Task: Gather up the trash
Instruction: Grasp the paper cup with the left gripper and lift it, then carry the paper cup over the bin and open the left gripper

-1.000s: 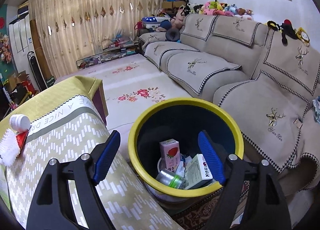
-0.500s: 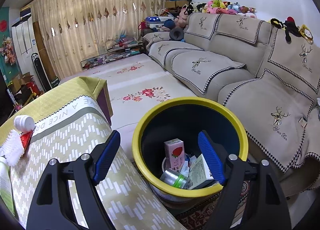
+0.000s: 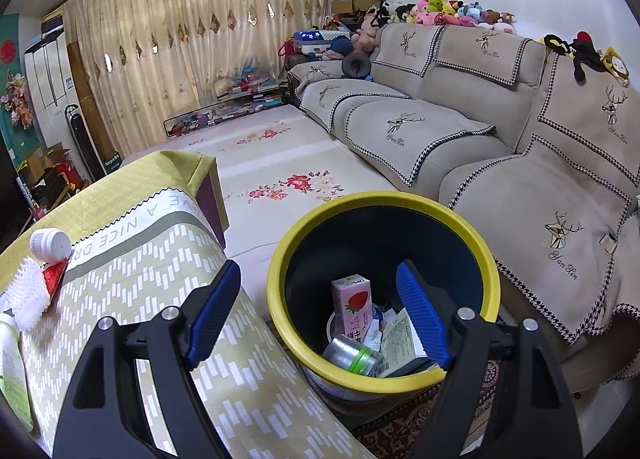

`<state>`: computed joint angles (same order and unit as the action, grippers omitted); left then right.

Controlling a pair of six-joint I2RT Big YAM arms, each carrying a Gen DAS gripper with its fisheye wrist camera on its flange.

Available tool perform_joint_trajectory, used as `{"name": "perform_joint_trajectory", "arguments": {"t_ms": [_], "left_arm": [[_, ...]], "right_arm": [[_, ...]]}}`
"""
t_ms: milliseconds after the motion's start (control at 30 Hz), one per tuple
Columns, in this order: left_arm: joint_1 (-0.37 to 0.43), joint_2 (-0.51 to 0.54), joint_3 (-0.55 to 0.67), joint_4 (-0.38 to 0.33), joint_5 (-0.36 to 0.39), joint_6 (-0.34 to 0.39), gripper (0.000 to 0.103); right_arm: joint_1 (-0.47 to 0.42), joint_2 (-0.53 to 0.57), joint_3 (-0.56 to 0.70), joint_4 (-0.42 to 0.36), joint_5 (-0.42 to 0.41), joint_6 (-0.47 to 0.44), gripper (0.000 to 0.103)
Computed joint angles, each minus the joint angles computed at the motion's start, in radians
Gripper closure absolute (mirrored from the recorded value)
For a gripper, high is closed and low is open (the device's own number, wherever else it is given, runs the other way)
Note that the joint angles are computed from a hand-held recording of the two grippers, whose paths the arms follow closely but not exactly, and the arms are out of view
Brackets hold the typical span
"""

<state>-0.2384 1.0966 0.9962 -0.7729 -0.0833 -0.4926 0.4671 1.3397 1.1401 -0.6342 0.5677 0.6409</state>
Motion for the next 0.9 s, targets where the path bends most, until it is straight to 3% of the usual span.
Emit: {"name": "perform_joint_trajectory", "arguments": {"t_ms": [67,467,567,700,900], "left_arm": [[-0.003,-0.002,-0.002,0.009,-0.012,0.006,0.045],[-0.024,-0.084,-0.013,0.017,-0.172,0.096,0.045],[-0.057,-0.125,-0.006,0.005,-0.215,0.118,0.045],[-0.116,-0.161,0.026,-0.015,-0.220,0.120,0.045],[-0.267,-0.119,0.115,-0.012,-0.229,0.136,0.045]], "right_arm": [[0.001,0.001,0.001,0.001,0.000,-0.003,0.027],[0.000,-0.001,-0.005,0.012,-0.012,-0.007,0.027],[0.000,-0.012,-0.018,0.032,-0.008,-0.006,0.027],[-0.005,-0.050,-0.060,0.089,-0.021,-0.007,0.027],[-0.049,-0.160,-0.151,0.089,-0.089,0.018,0.027]]}}
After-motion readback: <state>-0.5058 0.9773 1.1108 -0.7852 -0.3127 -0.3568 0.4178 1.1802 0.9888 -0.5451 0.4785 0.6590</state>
